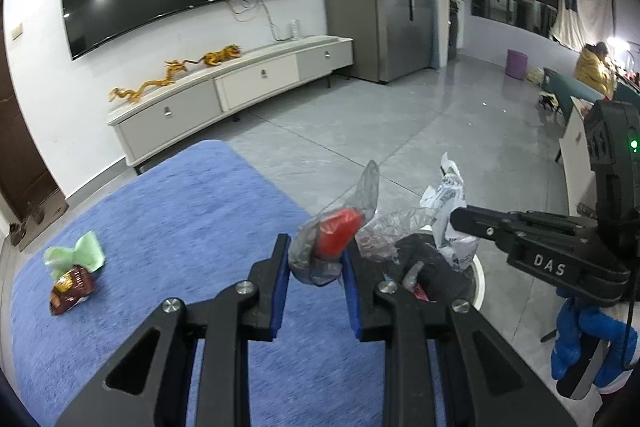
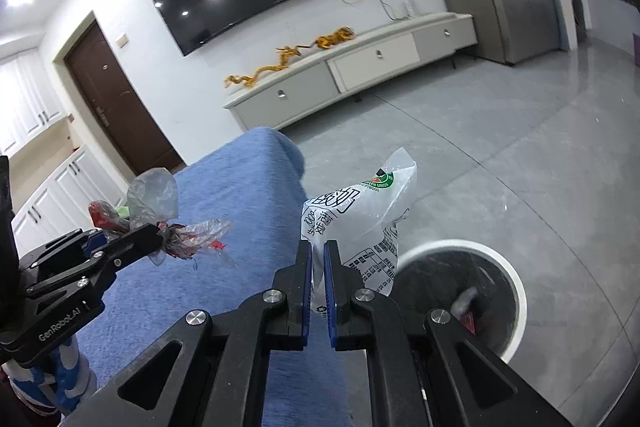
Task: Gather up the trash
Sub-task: 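Carry both items over the bin and open both tools to drop them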
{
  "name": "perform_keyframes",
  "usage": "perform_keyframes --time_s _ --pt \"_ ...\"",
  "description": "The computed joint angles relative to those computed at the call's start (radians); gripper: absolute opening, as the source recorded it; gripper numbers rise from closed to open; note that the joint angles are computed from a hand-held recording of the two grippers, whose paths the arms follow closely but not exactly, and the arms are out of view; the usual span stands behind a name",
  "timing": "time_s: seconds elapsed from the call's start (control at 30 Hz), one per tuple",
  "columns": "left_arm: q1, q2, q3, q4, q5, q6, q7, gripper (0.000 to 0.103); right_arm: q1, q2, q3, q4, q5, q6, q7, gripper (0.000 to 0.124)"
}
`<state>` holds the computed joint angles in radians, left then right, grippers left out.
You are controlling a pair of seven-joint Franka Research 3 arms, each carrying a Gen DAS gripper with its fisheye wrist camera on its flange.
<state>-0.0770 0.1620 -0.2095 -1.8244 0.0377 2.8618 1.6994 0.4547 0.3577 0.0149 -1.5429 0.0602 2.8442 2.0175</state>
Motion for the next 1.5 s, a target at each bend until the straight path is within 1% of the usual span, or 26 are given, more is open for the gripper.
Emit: perform_keyframes --time_s 0.23,0.6,0.83,1.0,1.2,1.27,1.33,1.37,1.4,1.43,1.47,1.5 --pt "-0.023 0.067 -0.020 0.069 0.015 -0.037 0.016 0.023 -0.030 -0.035 0.000 -0.084 0.032 -0.003 0.015 0.006" --pt "-0.044 0.144 -0.038 0.155 0.033 -0.081 0.027 0.023 -0.064 -0.046 0.005 -0.135 0.066 -0.015 0.029 0.006" --pt "-0.050 0.165 -0.043 0.174 0.037 -0.090 0.032 0.023 -0.070 -0.039 0.008 -0.139 0.075 -0.020 0.034 0.006" --pt "-0.052 0.195 -0.046 0.217 0.033 -0.115 0.038 0.023 -0.070 -0.034 0.006 -0.138 0.076 -0.026 0.042 0.006" --pt "-0.074 0.269 -0.052 0.321 0.032 -0.183 0.025 0.024 -0.071 -0.014 -0.003 -0.111 0.064 -0.060 0.059 0.007" --pt "-0.080 0.292 -0.057 0.348 0.029 -0.190 0.028 0.024 -0.072 -0.008 -0.006 -0.102 0.061 -0.076 0.066 0.007" --pt "-0.075 0.320 -0.080 0.386 0.005 -0.210 0.056 0.024 -0.071 -0.007 -0.014 -0.101 0.051 -0.089 0.084 0.008" --pt "-0.072 0.335 -0.089 0.406 -0.009 -0.223 0.069 0.026 -0.069 -0.006 -0.021 -0.102 0.044 -0.097 0.100 0.008" --pt "-0.070 0.348 -0.098 0.424 -0.024 -0.238 0.081 0.035 -0.064 -0.006 -0.029 -0.103 0.031 -0.105 0.119 0.008" --pt "-0.069 0.361 -0.106 0.442 -0.040 -0.249 0.091 0.042 -0.063 -0.008 -0.034 -0.107 0.020 -0.109 0.132 0.014" --pt "-0.074 0.368 -0.104 0.450 -0.046 -0.243 0.091 0.055 -0.058 -0.011 -0.045 -0.111 0.002 -0.118 0.154 0.020" --pt "-0.080 0.371 -0.100 0.450 -0.046 -0.233 0.088 0.061 -0.059 -0.014 -0.046 -0.116 -0.008 -0.121 0.166 0.034"
